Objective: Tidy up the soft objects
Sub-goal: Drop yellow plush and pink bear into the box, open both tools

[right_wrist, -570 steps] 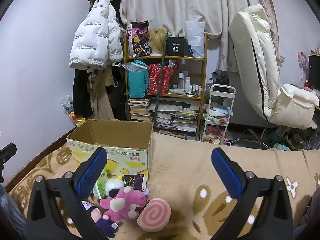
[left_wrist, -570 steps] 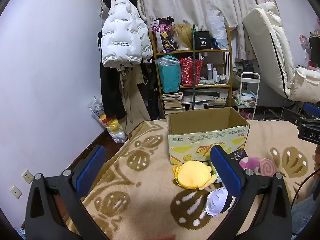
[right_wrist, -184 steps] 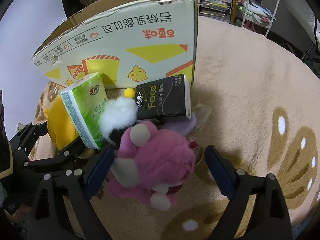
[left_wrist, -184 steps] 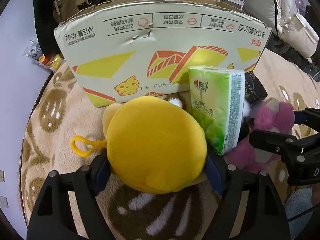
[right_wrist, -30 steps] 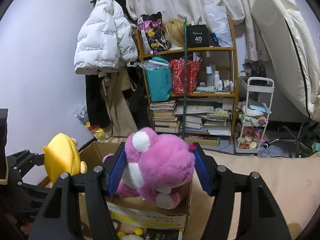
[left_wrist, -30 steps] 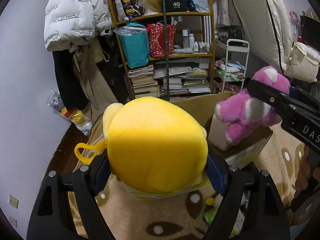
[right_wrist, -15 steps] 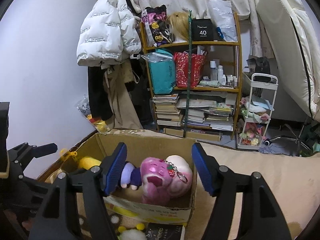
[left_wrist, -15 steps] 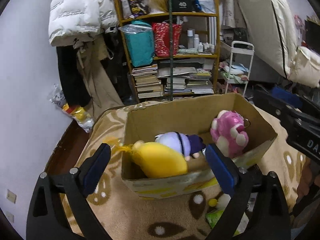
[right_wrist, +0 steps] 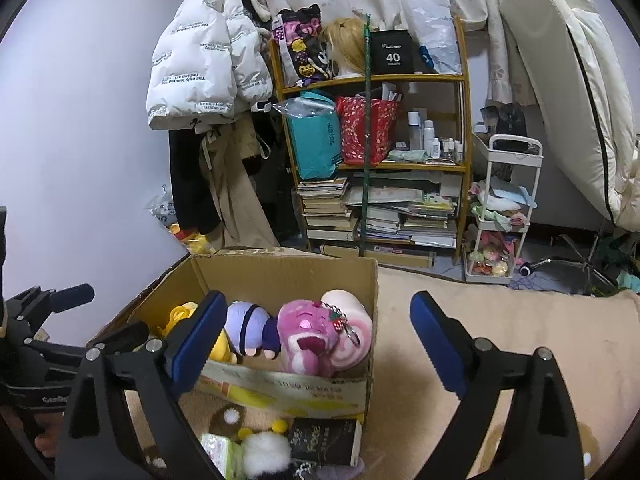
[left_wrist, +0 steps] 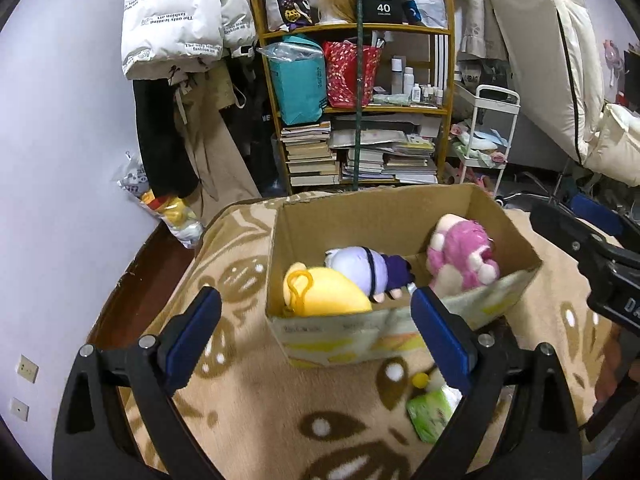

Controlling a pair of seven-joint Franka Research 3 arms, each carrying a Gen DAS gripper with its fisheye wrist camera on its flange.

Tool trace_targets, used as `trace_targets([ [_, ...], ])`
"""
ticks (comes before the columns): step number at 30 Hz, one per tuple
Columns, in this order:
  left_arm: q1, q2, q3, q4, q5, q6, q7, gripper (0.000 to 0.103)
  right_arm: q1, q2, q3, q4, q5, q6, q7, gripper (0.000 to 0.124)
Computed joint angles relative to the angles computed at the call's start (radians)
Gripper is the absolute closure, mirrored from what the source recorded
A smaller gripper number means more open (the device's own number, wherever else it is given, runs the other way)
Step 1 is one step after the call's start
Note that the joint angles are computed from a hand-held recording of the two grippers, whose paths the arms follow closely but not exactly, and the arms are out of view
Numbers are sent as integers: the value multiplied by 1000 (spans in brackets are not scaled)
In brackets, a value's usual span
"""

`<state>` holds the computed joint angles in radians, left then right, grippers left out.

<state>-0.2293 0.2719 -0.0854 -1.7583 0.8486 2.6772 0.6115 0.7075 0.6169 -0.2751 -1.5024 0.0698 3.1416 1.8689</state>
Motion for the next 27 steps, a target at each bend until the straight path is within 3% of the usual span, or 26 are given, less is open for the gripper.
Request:
trace_targets([
  [11,-14,-94,-42,-101,3,-39,-48,8,80,-123,-86,-184,-8,17,75,26],
  [18,-22,-117,-67,-140,1,-65,-21,8,104,-187,-107,-265,-55,-12,127,25],
  [23,-24,-136,-80,-174,-16,-80,-10,8,11,-220,6,-300,-74,-40,127,25],
  [27,-21,-144,-87,-199,-43,-72,-16,8,-12,-220,35,-300,-115,-83,147,25],
])
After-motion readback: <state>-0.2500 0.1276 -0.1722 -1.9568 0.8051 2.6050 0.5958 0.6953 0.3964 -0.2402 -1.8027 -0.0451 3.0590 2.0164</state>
